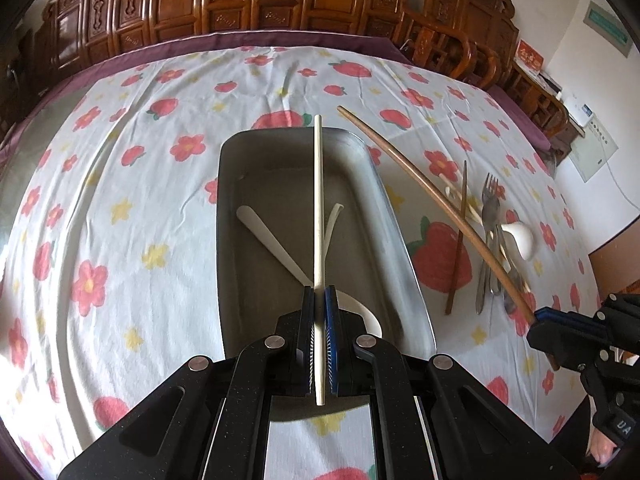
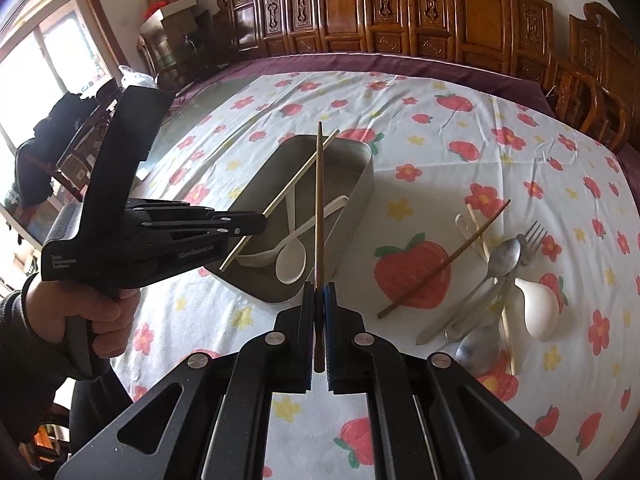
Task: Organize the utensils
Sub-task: 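Carry both chopsticks to the grey tray and open the left gripper inside it, then lower the wooden chopstick into the tray and open the right gripper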
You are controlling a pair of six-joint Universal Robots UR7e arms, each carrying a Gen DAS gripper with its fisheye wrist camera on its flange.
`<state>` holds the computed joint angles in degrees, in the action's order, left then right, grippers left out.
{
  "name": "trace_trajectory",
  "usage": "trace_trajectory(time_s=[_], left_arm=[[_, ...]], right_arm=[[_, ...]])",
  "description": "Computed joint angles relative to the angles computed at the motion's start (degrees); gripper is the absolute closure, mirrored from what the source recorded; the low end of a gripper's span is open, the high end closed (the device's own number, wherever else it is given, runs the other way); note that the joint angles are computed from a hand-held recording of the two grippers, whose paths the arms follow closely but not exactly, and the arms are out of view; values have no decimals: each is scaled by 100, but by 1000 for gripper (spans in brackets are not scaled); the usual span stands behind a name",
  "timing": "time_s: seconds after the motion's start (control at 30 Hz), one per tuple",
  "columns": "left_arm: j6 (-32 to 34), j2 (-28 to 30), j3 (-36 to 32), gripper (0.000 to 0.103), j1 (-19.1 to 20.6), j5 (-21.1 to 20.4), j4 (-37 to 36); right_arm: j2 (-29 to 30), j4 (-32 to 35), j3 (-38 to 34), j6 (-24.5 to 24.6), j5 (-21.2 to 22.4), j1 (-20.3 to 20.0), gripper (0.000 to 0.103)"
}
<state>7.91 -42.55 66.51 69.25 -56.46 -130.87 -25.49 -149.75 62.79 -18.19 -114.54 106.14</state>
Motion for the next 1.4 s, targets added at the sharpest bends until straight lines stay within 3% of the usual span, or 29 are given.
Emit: trace_trajectory(time_s=[0.33, 0.63, 1.0, 1.4], left_arm=[[-3, -138, 67, 97, 22, -19, -66], [108, -486, 348, 97, 23, 161, -321], [185, -849, 665, 97, -18, 183, -502], [247, -1026, 834, 97, -80, 203, -659]], right_arm=[[258, 201, -384, 75, 47, 22, 97], [840, 743, -1274, 369, 114, 44, 97], [1454, 1444, -2220, 825, -181, 38, 97], [1805, 1759, -2823, 827, -249, -6, 97]])
